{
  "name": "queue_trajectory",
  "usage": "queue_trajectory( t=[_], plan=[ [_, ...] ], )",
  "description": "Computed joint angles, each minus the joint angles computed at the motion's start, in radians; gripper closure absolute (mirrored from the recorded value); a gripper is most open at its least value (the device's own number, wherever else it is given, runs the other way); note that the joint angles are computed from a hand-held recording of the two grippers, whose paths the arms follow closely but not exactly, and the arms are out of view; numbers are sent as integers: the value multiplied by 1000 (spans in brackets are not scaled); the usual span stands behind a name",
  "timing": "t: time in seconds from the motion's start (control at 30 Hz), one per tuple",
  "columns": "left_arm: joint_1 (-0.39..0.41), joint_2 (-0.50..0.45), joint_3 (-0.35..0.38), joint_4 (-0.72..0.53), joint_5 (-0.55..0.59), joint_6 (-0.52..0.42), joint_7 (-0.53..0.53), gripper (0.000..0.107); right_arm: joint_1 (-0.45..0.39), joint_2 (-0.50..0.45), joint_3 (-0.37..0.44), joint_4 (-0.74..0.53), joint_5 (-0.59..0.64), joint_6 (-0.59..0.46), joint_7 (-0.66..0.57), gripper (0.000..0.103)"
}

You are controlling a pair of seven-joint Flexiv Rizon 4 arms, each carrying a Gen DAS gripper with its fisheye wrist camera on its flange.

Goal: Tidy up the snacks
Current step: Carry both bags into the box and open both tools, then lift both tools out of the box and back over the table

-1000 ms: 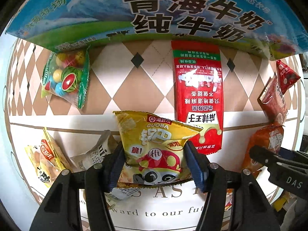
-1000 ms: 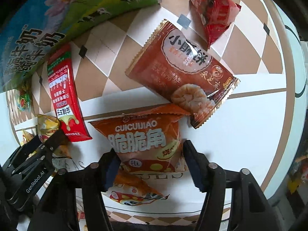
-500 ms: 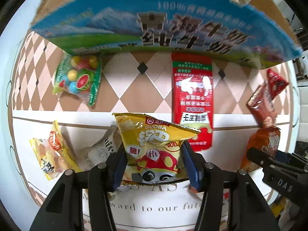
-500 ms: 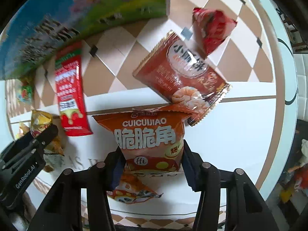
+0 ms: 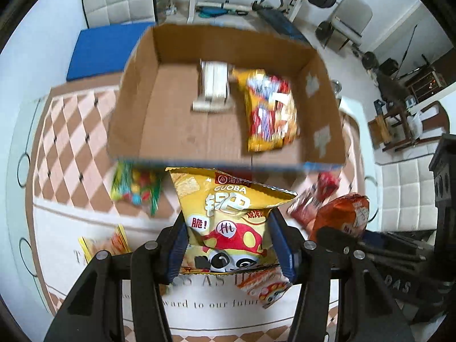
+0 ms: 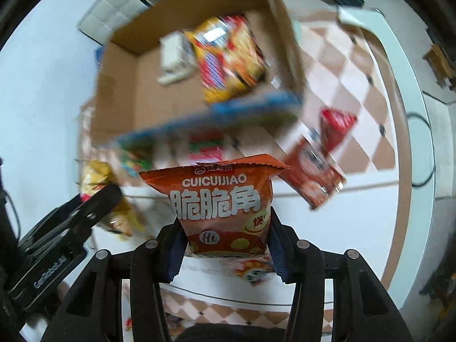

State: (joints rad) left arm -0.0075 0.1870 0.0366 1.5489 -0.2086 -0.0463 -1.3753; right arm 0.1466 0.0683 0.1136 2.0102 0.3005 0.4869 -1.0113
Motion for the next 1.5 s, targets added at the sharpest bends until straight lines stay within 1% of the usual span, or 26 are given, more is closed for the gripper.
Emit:
queue_trajectory(
  t=[0.03, 0.07, 0.13, 0.27, 0.3, 0.47, 0.6, 0.67, 0.73, 0.77, 0.8, 0.83, 0.87, 0.9, 1.03, 1.07, 1.2, 1.37, 1.5],
  plan=[
    [1, -28, -8, -13, -2, 17, -2, 55, -7, -5, -18, -38, -1, -23, -23, 50],
    [6, -51, -10, -43, -4, 11, -3, 55, -7, -21, -22, -69, -3, -26, -28, 50],
    [20, -111, -11, -96, -10, 6, 4, 55, -7, -73, -31, -141, -1, -27, -37, 50],
    [35, -252, -29, -234, 18, -21, -20, 55, -18, -186, -36, -275, -7, -44, -35, 50],
    [39, -297, -33, -282, 26, -41, -24, 55, -20, -225, -35, -309, -9, -47, -35, 50],
    [43, -439, -36, -428, 56, -117, -46, 55, -36, -358, -16, -413, -12, -57, -16, 50],
    [40, -507, -34, -481, 70, -172, -42, 55, -46, -436, 3, -467, -12, -70, -11, 50],
    [40, -537, -33, -503, 69, -224, -49, 54, -53, -469, 10, -490, -3, -74, -6, 50],
    [40, -545, -30, -496, 60, -233, -57, 54, -67, -511, 19, -526, 18, -99, -11, 48],
    [37, -540, -28, -481, 65, -223, -50, 52, -71, -530, 23, -541, 19, -117, -17, 47],
    [33, -535, -25, -469, 74, -216, -44, 48, -73, -546, 26, -552, 14, -132, -25, 34],
    [32, -538, -25, -470, 77, -220, -43, 33, -72, -557, 26, -561, 4, -143, -27, 15],
    [34, -541, -24, -469, 76, -224, -44, 21, -68, -565, 25, -566, -11, -152, -27, 9],
    [35, -539, -22, -462, 75, -222, -44, 19, -63, -571, 22, -566, -32, -159, -28, 8],
    [40, -526, -17, -436, 73, -202, -35, 19, -62, -580, 21, -568, -60, -173, -25, 8],
    [41, -523, -16, -433, 76, -202, -32, 19, -66, -590, 26, -595, -80, -238, -30, 8],
    [47, -496, -13, -409, 69, -174, -16, 19, -50, -577, 12, -579, -123, -241, -35, 8],
    [43, -429, -11, -342, 59, -120, 19, 19, -26, -517, 5, -513, -197, -202, -42, 6],
    [44, -358, -3, -273, 45, -57, 39, 19, -4, -446, -3, -430, -268, -138, -22, 5]
  ],
)
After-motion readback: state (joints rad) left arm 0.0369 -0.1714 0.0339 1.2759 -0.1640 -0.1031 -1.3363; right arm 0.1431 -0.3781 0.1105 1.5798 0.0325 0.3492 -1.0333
